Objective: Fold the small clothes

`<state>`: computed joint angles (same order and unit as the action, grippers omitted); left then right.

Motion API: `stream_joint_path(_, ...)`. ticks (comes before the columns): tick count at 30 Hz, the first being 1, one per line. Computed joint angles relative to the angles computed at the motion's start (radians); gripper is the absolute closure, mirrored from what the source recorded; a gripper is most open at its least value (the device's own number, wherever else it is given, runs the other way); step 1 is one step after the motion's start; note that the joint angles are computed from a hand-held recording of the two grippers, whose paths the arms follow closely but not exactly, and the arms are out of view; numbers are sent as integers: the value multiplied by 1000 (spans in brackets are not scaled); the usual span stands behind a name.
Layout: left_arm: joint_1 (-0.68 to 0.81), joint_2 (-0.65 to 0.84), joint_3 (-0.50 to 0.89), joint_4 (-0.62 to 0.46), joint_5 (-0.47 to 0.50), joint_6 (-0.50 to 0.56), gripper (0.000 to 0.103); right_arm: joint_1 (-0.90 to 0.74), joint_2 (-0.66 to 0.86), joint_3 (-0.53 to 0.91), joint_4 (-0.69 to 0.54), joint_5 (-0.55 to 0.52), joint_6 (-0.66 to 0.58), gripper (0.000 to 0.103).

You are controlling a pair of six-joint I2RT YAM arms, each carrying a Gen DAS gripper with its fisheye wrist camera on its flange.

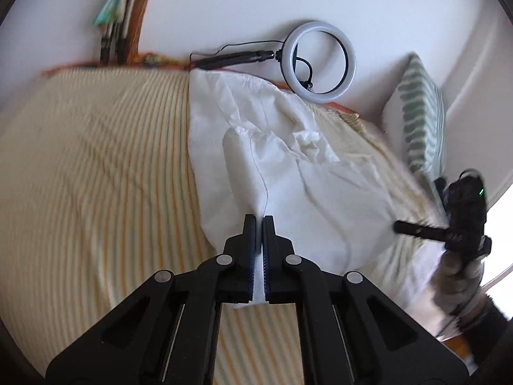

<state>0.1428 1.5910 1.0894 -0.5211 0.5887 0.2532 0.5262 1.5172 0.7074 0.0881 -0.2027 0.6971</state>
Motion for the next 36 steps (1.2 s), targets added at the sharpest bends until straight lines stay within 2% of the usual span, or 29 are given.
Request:
stream_joint_path(2, -35, 68, 12, 24, -86, 32, 101, -14, 53, 13, 6, -24, 7, 100)
stream_joint_path(4, -51, 118, 19, 32, -131, 50, 100, -14, 105, 36, 12, -29, 13, 100)
stream_joint_path(9, -27, 94, -3, 37, -123, 48, 100, -36, 98, 50, 43, -36, -26, 95)
stream_joint_path(10, -18, 87, -7, 37, -117, 44, 100, -51, 99, 68, 19, -46, -39, 87)
stream_joint_path(11, -17, 78, -19, 41, -118, 40, 100, -61, 100, 82, -2, -40, -44, 67)
stream_joint_path(12, -19, 77, -25, 45, -118, 37, 100, -68, 99, 91, -8, -8, -47, 61)
stream_joint_path(13, -17, 78, -27, 45, -118, 38, 100, -77, 106, 102, -13, -1, -56, 60)
stream_joint_path(18, -18, 76, -30, 44, -117, 33, 100, -101, 205, 216, -70, -33, -100, 61)
stream_joint_path(20, -18, 76, -32, 46, -118, 30, 100, -107, 243, 244, -62, -91, -109, 93)
stream_joint_path(21, -18, 73, -35, 49, -119, 30, 100, -116, 238, 231, -31, -125, -101, 93)
stream_joint_path(23, -23, 62, -47, 62, -130, 45, 100, -175, 232, 143, 202, -318, -39, 94)
stream_joint_path(24, -26, 58, -52, 67, -138, 51, 100, -198, 245, 123, 283, -371, -18, 94)
stream_joint_path(26, -30, 56, -54, 74, -147, 49, 100, -228, 299, 143, 314, -426, -9, 94)
stream_joint_path(30, -32, 56, -39, 73, -158, 30, 100, -203, 387, 304, -11, -273, -159, 96)
stream_joint_path(32, -30, 41, -39, 89, -168, 21, 99, -188, 355, 301, -54, -219, -175, 96)
stream_joint_path(36, -28, 35, 1, 89, -148, -1, 99, -96, 286, 366, -268, 39, -283, 95)
